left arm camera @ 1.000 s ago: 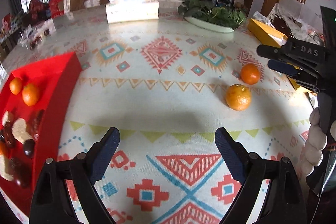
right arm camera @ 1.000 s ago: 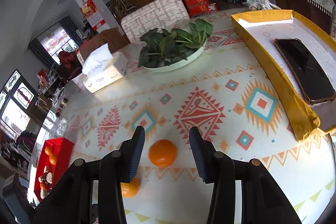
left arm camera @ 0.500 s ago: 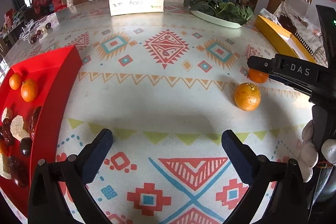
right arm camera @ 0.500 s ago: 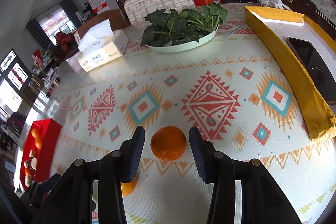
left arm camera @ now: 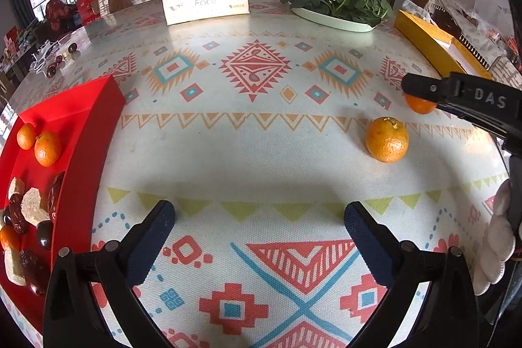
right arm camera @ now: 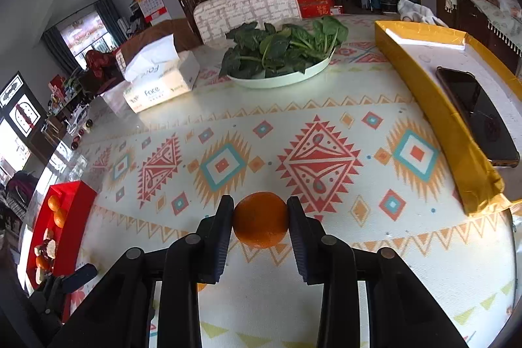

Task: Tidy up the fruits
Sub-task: 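Grasp an orange with the right tool while the left grasps another orange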

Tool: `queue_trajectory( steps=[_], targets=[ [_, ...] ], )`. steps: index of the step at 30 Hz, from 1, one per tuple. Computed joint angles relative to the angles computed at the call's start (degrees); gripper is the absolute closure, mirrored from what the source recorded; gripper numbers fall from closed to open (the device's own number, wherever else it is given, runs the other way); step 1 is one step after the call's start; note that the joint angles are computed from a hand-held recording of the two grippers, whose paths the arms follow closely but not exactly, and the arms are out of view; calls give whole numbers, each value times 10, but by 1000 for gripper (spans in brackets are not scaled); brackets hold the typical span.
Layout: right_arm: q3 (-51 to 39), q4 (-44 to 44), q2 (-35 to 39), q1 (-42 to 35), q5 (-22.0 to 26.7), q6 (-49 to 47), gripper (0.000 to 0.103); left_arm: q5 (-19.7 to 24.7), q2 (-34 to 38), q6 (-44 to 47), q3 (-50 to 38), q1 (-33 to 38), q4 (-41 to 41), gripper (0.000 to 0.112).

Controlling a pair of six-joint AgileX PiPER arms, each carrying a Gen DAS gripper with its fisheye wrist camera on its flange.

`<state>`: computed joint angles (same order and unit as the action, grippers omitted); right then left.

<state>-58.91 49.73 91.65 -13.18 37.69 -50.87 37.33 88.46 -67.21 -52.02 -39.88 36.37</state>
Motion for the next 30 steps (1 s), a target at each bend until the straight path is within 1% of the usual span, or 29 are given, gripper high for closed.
queue_trajectory(
  steps=[2,5,6,7,10,12,14,16,17,18,19,20,22,26,28,30],
  targets=[
    [0,3,-2,-5,8,-2,66,-6,-3,4,1,2,-9,9],
    [-3,3,-1,-16,23,-3,66,-63,-22,32,5,16,-47,10],
    [-4,6,-1,-19,28,-3,66,-66,-21,27,-1,13,-40,10],
    [-7,11,-1,-25,37,-7,66,-59,-15,16,-18,2,-19,10],
    [-10,26,-2,-41,56,-17,67,-37,25,35,-75,-14,-6,11],
    [-13,34,-4,-51,66,-22,66,-30,53,48,-106,-18,-4,17],
    [-15,41,-4,-59,73,-25,66,-29,87,87,-138,-15,-28,36],
    [-18,45,-3,-64,79,-28,66,-27,115,128,-163,-10,-63,45],
    [-19,46,-2,-65,79,-28,66,-27,126,127,-169,-12,-62,46],
    [-19,46,-2,-66,80,-29,66,-14,131,110,-175,-22,-37,49],
    [-19,47,-2,-67,81,-30,66,-9,134,107,-178,-28,-28,59],
    [-19,47,-2,-67,82,-30,66,-12,132,111,-176,-31,-29,79],
    [-21,45,0,-65,82,-31,66,-10,124,113,-174,-32,-34,80],
    [-16,43,-2,-59,75,-35,66,-27,74,66,-124,-31,-10,80],
    [-12,43,-4,-54,70,-39,66,-36,32,44,-86,-28,-3,80],
    [-7,44,-6,-50,66,-43,66,-35,-15,9,-44,-30,16,80]
  ],
)
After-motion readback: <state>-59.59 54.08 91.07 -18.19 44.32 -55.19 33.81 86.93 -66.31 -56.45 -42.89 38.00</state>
